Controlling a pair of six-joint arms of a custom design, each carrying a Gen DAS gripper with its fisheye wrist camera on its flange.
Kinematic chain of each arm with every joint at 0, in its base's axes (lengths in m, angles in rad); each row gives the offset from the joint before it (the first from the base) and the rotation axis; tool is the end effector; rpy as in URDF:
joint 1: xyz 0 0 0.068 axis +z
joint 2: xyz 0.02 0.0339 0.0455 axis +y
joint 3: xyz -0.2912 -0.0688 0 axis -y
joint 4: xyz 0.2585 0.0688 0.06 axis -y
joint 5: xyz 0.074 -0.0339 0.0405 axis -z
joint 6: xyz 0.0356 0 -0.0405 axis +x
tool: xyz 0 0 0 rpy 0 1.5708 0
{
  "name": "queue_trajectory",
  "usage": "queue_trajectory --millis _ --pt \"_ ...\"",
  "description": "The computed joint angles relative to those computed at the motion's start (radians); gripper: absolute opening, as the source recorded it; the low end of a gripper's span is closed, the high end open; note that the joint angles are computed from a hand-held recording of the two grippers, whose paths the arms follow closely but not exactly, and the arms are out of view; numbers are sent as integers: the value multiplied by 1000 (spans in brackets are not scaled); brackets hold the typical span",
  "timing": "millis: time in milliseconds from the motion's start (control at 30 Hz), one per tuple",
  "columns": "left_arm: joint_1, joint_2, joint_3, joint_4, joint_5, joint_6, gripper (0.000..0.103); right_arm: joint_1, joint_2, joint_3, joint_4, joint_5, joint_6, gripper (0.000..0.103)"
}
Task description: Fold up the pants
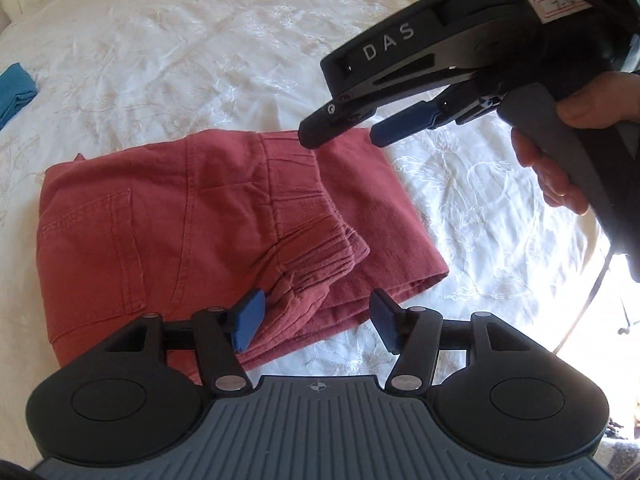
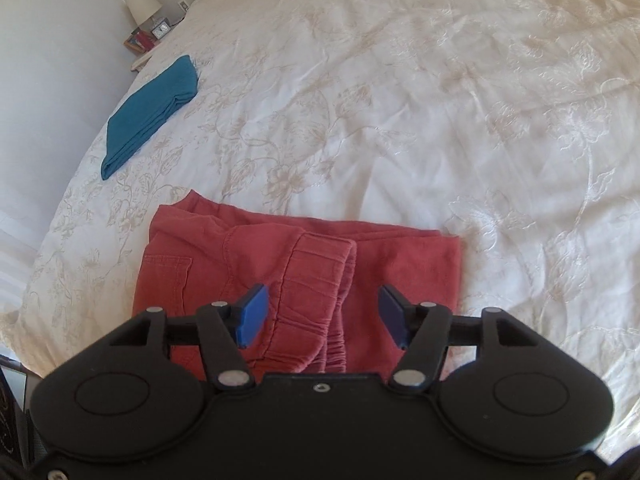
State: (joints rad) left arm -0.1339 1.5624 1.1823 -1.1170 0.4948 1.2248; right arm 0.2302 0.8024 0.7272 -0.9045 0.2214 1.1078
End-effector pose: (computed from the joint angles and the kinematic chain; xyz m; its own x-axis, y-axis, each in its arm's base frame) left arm 0.2828 -0.0552 0.2595 -0.1921 0.8613 -0.4705 0.9814 0.1690 -0.0913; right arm 0.1386 0.0244 0.2730 -0.4536 0.7902 -0.4120 0.6771 0.6062 0.4172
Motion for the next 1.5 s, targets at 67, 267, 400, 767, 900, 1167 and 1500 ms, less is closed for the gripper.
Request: queue_trajectory --millis 67,267,400,767,900,1167,1500 --pt "44 4 7 8 -9 -6 56 -27 29 -36 63 -65 -23 69" --pt "154 88 108 21 -35 -55 57 -73 152 -135 229 -175 0 73" --pt "179 133 178 70 -59 -113 57 -71 196 -164 314 -213 50 61" --pt "115 366 490 36 -42 -194 58 238 156 163 -182 148 180 19" --pt "37 432 549 46 -69 -223 58 75 180 18 -97 -10 141 22" --pt "-130 608 676 127 -200 -320 59 68 249 10 -97 -8 213 27" --pt "-225 823 941 132 -269 -353 69 72 272 -2 -96 -3 296 35"
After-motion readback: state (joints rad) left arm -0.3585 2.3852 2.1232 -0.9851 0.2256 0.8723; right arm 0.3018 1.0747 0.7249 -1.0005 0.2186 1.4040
